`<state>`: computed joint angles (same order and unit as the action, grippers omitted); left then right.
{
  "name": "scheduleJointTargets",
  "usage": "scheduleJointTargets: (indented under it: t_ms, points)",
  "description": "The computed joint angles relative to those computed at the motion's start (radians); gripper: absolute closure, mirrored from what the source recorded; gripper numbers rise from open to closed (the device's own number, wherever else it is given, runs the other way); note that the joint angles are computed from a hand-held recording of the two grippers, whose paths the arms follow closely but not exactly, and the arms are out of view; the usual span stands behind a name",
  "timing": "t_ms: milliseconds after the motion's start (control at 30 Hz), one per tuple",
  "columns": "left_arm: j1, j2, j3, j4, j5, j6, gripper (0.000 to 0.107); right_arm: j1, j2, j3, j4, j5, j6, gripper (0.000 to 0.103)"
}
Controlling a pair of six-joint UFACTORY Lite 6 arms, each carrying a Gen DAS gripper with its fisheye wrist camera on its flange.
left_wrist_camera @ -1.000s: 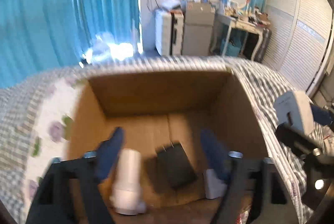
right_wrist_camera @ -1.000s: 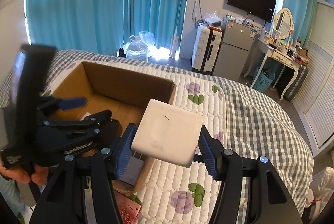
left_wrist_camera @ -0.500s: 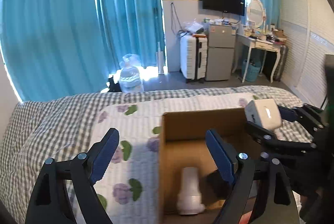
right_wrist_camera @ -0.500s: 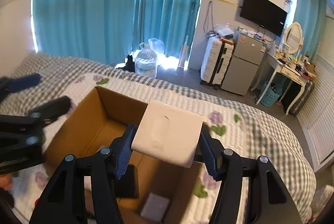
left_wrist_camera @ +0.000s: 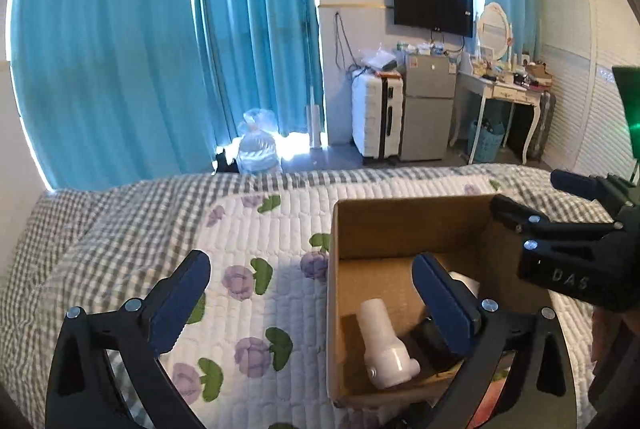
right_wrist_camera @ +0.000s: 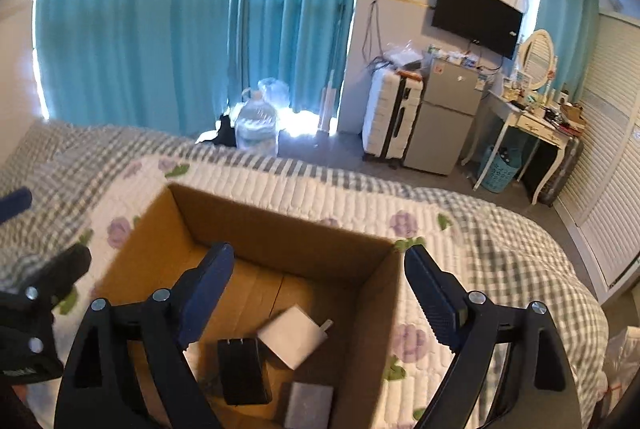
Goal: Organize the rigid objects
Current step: 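Carry the adapter and charger into the box and open both tools, then grasp the white earbud case with the left tool while the right tool grasps the red card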
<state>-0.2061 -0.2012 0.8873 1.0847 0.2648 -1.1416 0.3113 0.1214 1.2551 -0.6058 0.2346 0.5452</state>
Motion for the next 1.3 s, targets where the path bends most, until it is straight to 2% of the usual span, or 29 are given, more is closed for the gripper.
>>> scheduleJointTargets:
  t_ms: [167,233,267,333,500,633,667,733,800,867,1000,1100,1167,1233,1300]
  points:
    - [-0.071,-0.221,-0.025,-0.242,0.13,0.251,0.004,0.045,-0.28,-0.09,0.013,0.151,-0.016,0.007]
    - [-0.12,-0.297,-0.004,-0.293,0.224,0.311,0.004,0.05,-0.366,-0.096,0.072,0.206,-0.085,0.004]
    - [-0.146,-0.333,0.005,-0.304,0.268,0.326,0.004,0.074,-0.416,-0.098,0.044,0.255,-0.063,0.001]
    - [-0.206,-0.401,0.032,-0.322,0.361,0.344,0.004,0.124,-0.502,-0.102,0.005,0.339,-0.039,0.0]
    - [-0.43,-0.506,0.105,-0.3,0.633,0.325,0.004,0.288,-0.652,-0.053,-0.024,0.605,-0.025,0.0]
    - [-0.685,-0.603,0.044,-0.181,0.844,0.176,0.004,0.478,-0.768,-0.106,-0.124,0.769,0.087,0.0]
    - [-0.717,-0.63,0.015,-0.177,0.871,0.155,0.004,0.526,-0.798,-0.135,-0.148,0.804,0.122,0.0]
    - [-0.704,-0.694,-0.061,-0.219,0.861,0.15,0.004,0.573,-0.855,-0.204,-0.161,0.838,0.153,0.0]
    - [-0.601,-0.759,-0.166,-0.301,0.783,0.197,0.004,0.619,-0.919,-0.324,-0.185,0.861,0.214,0.0]
    - [-0.557,-0.813,-0.281,-0.313,0.752,0.179,0.004,0.61,-0.985,-0.467,-0.184,0.821,0.253,0.0]
    - [-0.454,-0.851,-0.512,-0.315,0.636,0.138,0.004,0.48,-1.078,-0.75,-0.124,0.605,0.252,0.0]
    - [-0.387,-0.819,-0.661,-0.313,0.514,0.073,0.004,0.324,-1.035,-0.902,-0.07,0.39,0.212,0.0]
    - [-0.356,-0.741,-0.723,-0.289,0.387,-0.001,0.004,0.231,-0.939,-0.954,-0.122,0.266,0.241,0.0]
    - [-0.401,-0.645,-0.748,-0.216,0.322,-0.105,0.004,0.182,-0.881,-0.99,-0.197,0.197,0.307,0.0]
    - [-0.451,-0.484,-0.741,-0.071,0.249,-0.279,0.005,0.074,-0.855,-1.045,-0.117,0.082,0.229,0.0]
